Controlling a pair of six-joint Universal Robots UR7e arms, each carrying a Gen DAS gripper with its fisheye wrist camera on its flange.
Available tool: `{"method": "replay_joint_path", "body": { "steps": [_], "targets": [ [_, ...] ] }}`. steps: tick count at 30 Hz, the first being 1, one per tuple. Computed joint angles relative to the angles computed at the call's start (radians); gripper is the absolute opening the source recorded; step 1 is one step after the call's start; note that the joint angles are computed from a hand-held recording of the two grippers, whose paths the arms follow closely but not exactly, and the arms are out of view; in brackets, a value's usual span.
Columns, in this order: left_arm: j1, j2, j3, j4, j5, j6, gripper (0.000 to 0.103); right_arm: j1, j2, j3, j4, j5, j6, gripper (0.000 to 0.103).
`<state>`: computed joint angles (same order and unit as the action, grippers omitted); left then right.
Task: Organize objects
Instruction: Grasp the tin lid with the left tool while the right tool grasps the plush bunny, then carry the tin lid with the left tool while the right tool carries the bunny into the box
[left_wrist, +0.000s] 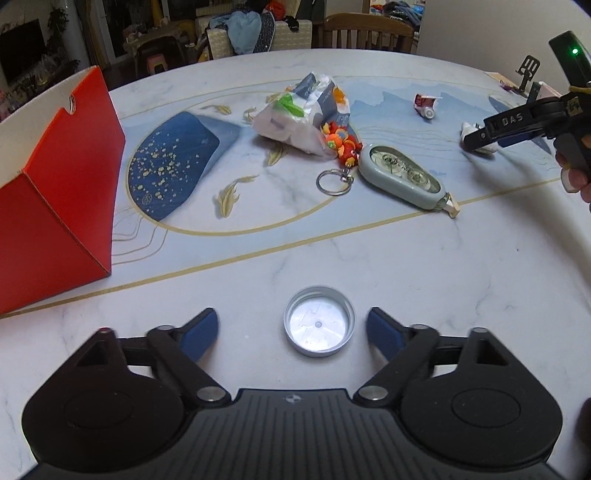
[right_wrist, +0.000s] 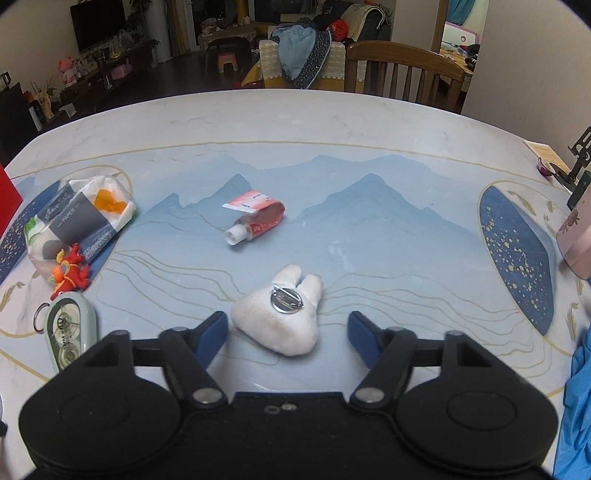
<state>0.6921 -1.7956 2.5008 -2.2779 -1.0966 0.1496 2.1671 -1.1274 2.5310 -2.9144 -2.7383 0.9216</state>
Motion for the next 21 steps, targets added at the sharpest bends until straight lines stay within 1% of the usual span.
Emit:
{"method": "replay_joint_path", "body": {
  "steps": [2, 3, 4, 5, 8, 16, 19, 21],
  "targets": [
    [-0.004, -0.002, -0.001, -0.001, -0.004, 0.006, 0.067, -0.002, 0.002, 0.002, -0.017, 0.006, -0.009, 0.061],
    [-0.005, -0.002, -0.001, -0.002, -0.008, 0.009, 0.063, -0.003, 0.004, 0.001, -0.018, 0.008, -0.009, 0.06],
    [-0.007, -0.004, -0.002, 0.0, -0.013, 0.012, 0.054, -0.003, 0.004, 0.0, -0.013, 0.009, -0.008, 0.059],
    [-0.01, -0.008, -0.003, 0.005, -0.015, 0.011, 0.048, -0.004, 0.004, -0.002, -0.005, 0.011, -0.004, 0.056],
    [-0.019, -0.014, -0.003, 0.02, -0.017, 0.007, 0.038, -0.001, 0.006, -0.009, 0.02, 0.012, 0.005, 0.048],
    [-0.005, -0.019, -0.014, 0.038, -0.036, 0.014, 0.038, 0.03, -0.003, -0.021, 0.133, -0.014, 0.068, 0.045],
    [-0.009, -0.022, -0.019, 0.056, -0.019, -0.005, 0.038, 0.059, -0.019, -0.03, 0.196, -0.013, 0.119, 0.045],
    [-0.003, -0.026, -0.03, 0.076, -0.025, -0.023, 0.038, 0.084, -0.032, -0.045, 0.258, -0.005, 0.163, 0.045]
  ]
}}
